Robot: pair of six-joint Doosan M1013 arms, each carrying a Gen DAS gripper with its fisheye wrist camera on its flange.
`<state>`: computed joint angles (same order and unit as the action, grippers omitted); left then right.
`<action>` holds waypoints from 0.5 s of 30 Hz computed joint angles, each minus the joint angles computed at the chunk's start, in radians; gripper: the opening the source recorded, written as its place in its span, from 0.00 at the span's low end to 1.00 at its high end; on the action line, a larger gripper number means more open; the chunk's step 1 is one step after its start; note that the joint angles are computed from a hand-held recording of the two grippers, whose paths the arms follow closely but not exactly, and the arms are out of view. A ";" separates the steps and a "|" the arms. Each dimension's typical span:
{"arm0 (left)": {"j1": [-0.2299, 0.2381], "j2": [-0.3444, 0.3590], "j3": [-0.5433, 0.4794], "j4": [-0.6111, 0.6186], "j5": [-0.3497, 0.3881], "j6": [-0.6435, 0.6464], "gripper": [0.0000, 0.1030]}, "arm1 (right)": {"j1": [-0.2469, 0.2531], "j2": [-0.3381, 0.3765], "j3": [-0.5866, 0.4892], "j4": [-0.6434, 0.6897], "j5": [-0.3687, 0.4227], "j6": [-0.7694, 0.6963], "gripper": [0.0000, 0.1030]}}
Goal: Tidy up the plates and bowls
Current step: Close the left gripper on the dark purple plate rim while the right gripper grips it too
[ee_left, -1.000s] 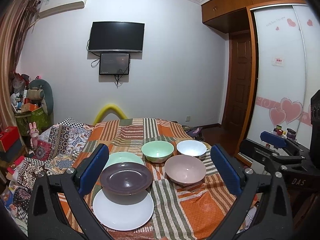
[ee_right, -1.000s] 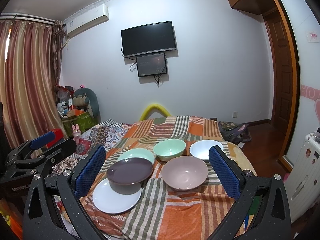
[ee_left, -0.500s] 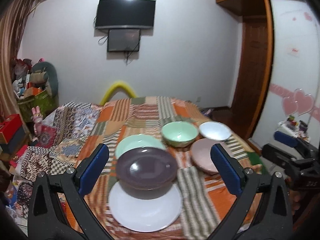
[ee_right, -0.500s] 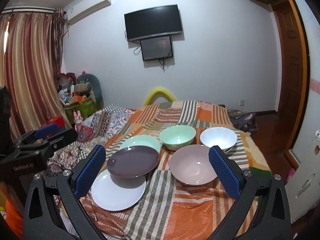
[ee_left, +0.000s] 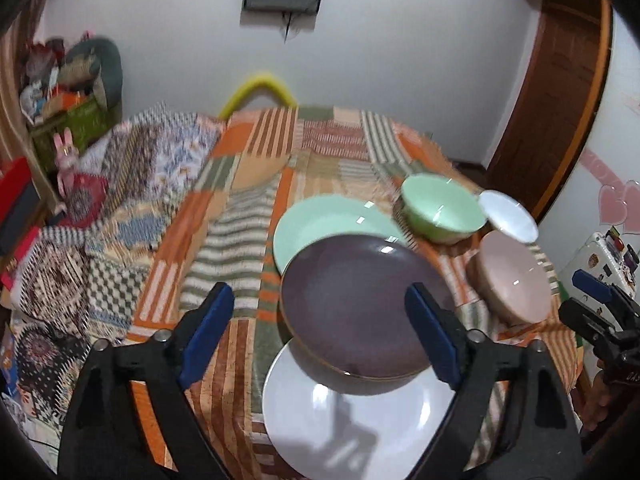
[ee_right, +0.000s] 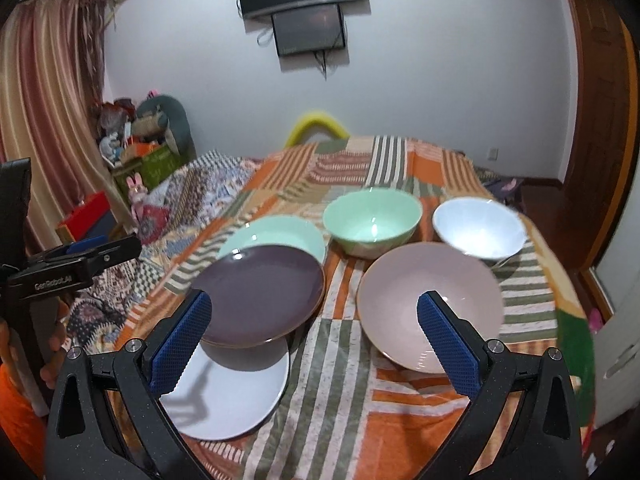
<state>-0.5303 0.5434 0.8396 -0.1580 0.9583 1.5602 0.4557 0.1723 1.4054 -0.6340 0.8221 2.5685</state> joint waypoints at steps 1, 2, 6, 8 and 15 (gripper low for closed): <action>0.004 0.013 -0.013 -0.003 0.021 -0.002 0.80 | -0.006 0.012 -0.010 0.019 0.001 -0.016 0.96; 0.008 0.024 -0.020 -0.007 0.035 -0.004 0.76 | -0.011 0.022 -0.019 0.042 0.005 -0.036 0.93; 0.019 0.060 -0.044 -0.033 0.077 0.012 0.70 | -0.040 0.063 -0.058 0.146 0.014 -0.128 0.80; 0.021 0.073 -0.054 -0.043 0.088 0.018 0.66 | -0.056 0.082 -0.079 0.206 0.025 -0.173 0.72; 0.035 0.138 -0.125 -0.081 0.155 0.032 0.45 | -0.087 0.141 -0.143 0.304 0.095 -0.260 0.44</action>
<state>-0.4954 0.6812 0.7142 -0.2393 1.1130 1.5926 0.3686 0.3134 1.2624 -0.3296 0.9172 2.3090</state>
